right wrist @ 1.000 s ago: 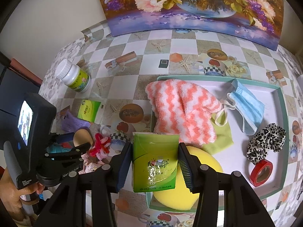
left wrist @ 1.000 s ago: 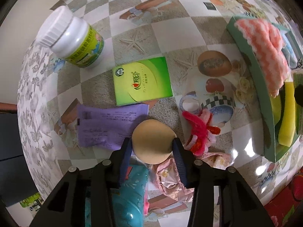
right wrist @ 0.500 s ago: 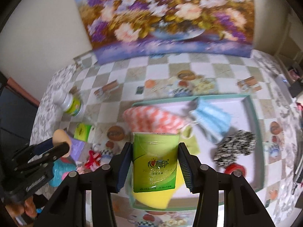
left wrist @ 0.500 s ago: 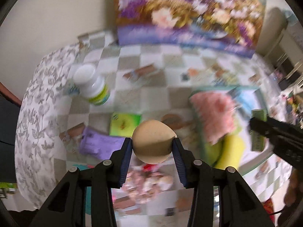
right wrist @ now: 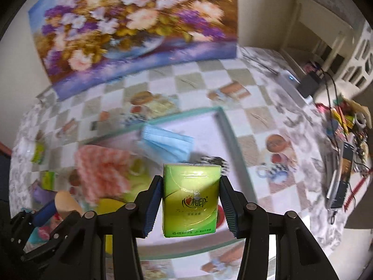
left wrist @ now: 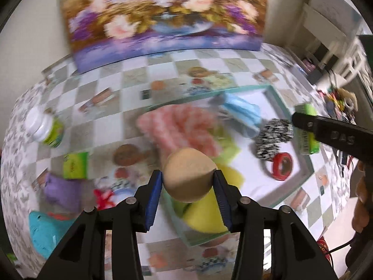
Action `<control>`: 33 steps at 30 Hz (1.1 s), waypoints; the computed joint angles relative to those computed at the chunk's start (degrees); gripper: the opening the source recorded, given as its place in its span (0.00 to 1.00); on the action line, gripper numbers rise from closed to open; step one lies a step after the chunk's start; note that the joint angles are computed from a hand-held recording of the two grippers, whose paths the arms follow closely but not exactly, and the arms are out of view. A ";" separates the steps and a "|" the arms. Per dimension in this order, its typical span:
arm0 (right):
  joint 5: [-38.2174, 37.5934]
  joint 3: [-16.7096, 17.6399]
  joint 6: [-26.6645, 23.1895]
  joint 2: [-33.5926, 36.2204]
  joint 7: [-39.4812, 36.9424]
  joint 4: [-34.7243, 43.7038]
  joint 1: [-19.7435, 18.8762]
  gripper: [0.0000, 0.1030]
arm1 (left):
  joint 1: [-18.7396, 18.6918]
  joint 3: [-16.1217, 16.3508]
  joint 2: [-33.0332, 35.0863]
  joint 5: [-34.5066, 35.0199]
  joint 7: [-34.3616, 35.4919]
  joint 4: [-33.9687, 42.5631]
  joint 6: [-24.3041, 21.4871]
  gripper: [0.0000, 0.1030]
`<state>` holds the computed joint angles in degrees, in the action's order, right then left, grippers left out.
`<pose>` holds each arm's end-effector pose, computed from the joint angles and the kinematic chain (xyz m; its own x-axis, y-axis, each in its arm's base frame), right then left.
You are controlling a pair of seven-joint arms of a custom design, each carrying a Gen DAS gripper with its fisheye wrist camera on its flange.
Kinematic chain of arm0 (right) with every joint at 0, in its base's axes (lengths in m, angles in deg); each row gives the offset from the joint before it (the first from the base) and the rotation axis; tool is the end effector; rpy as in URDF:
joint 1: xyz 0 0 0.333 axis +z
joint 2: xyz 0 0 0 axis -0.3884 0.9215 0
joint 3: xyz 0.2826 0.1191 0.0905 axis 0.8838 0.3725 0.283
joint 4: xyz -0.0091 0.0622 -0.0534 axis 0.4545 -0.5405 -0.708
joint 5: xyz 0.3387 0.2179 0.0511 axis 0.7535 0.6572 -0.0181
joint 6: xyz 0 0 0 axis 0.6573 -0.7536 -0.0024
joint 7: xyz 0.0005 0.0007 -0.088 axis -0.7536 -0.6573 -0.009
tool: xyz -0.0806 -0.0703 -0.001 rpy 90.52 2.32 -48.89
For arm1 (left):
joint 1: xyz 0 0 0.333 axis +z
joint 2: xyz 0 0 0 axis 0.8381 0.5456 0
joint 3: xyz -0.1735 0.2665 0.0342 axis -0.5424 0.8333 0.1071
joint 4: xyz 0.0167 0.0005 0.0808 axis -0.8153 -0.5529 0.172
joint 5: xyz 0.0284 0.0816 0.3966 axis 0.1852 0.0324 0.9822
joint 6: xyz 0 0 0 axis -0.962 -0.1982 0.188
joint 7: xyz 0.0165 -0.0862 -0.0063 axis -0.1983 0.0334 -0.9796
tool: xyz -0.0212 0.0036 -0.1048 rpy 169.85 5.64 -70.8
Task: Organize soft objects
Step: 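Carry the beige puff and green tissue pack over the tray with both tools, then open both tools to drop the puff and tissue pack into the tray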
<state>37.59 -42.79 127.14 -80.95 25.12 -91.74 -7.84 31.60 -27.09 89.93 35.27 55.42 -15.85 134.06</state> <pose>0.5289 0.1884 0.5344 0.0107 -0.9999 -0.0053 -0.9370 -0.0082 -0.3493 0.4777 -0.4204 0.5162 -0.1172 -0.9885 0.0959 -0.9257 0.0738 -0.3711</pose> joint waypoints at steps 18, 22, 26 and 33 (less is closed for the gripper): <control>2.89 -0.81 -2.72 3.64 -2.50 -0.19 -0.40 0.52 | -1.92 0.87 7.60 -3.98 1.98 5.44 3.40 0.56; 2.57 -0.74 -2.66 3.67 -2.22 0.10 -0.17 0.58 | -1.59 1.04 6.67 -3.82 1.28 4.53 3.81 0.59; 2.35 -0.58 -2.58 3.60 -1.99 0.34 0.06 0.60 | -1.73 1.60 5.61 -0.98 -1.07 3.94 3.07 0.73; 0.08 0.13 -2.62 4.22 -2.39 1.08 1.11 0.75 | -0.39 2.28 2.67 2.52 -7.53 0.74 2.18 0.82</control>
<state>37.67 -42.66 124.52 -76.74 22.73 -90.66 -6.73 31.21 -24.81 92.60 37.80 47.89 -15.11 136.25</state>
